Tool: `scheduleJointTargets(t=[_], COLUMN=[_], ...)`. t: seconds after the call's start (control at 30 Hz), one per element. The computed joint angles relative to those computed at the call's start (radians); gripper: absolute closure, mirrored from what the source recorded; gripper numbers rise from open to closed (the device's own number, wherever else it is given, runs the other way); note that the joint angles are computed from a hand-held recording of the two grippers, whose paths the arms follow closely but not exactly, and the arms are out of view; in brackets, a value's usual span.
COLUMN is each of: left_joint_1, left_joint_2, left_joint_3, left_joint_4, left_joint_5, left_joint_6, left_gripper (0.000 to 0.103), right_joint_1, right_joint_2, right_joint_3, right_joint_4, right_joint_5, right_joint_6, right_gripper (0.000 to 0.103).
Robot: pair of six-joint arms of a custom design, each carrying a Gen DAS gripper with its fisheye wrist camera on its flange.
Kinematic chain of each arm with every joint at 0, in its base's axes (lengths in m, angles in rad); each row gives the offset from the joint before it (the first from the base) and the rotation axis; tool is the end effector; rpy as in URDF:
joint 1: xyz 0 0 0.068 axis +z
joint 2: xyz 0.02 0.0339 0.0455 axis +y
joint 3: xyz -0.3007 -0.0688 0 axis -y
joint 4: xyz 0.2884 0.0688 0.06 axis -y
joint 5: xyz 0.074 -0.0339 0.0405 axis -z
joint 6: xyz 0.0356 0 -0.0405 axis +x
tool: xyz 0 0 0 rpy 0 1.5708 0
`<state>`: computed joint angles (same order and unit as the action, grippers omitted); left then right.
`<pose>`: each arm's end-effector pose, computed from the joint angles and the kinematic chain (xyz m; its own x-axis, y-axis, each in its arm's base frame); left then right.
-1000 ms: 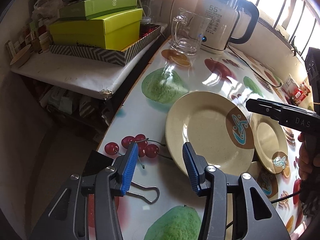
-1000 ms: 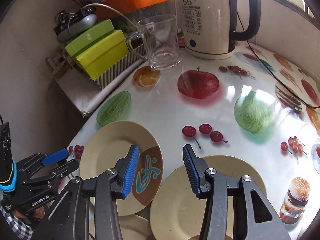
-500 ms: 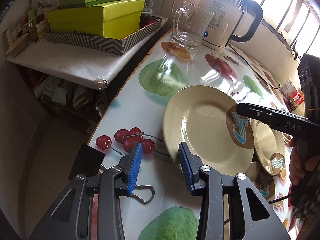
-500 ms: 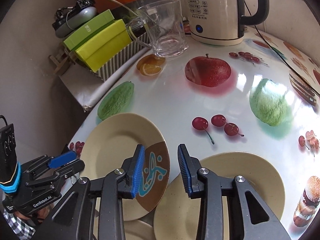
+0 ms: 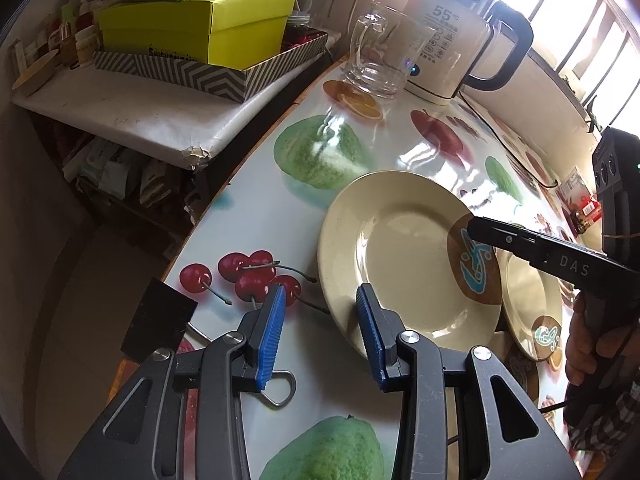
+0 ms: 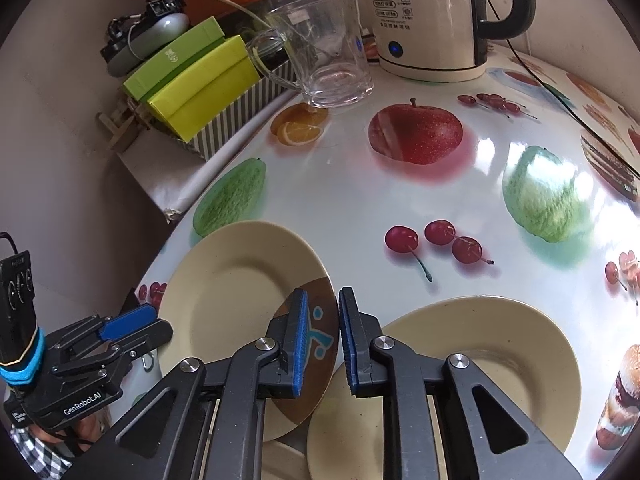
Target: Organize plates and bowls
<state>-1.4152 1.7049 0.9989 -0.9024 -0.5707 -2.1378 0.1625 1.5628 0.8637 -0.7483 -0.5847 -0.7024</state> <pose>0.0678 -0.3079 0.1662 -0.6207 -0.6233 -0.4756 -0.5788 0.7735 -0.2582 0.2827 0.0663 0.1716 -0.6170 -0.6471 -0.4478 -0.7868 0.5160 0.3386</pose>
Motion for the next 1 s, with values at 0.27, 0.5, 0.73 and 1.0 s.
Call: scheduleJointTargets(t=[0.27, 0.5, 0.73, 1.0], left_joint_1=[0.015, 0.015, 0.015, 0.005], left_joint_2=[0.005, -0.001, -0.010, -0.012], left_joint_3=[0.001, -0.007, -0.026, -0.022], left_joint_4=[0.032, 0.045, 0.094, 0.060], left_joint_5=[-0.007, -0.010, -0.023, -0.019], left_joint_6=[0.025, 0.027, 0.026, -0.008], left_gripper=[0.072, 0.072, 0.075, 0.075], right_joint_1=[-0.001, -0.001, 0.002, 0.007], right_joint_2=[0.005, 0.023, 0.019, 0.021], right_joint_3=[-0.001, 0.014, 0.010, 0.013], right_joint_4=[0.006, -0.005, 0.000, -0.018], right_joint_5=[-0.005, -0.017, -0.015, -0.022], right_joint_6=[0.012, 0.029, 0.043, 0.040], right_gripper=[0.088, 0.088, 0.088, 0.088])
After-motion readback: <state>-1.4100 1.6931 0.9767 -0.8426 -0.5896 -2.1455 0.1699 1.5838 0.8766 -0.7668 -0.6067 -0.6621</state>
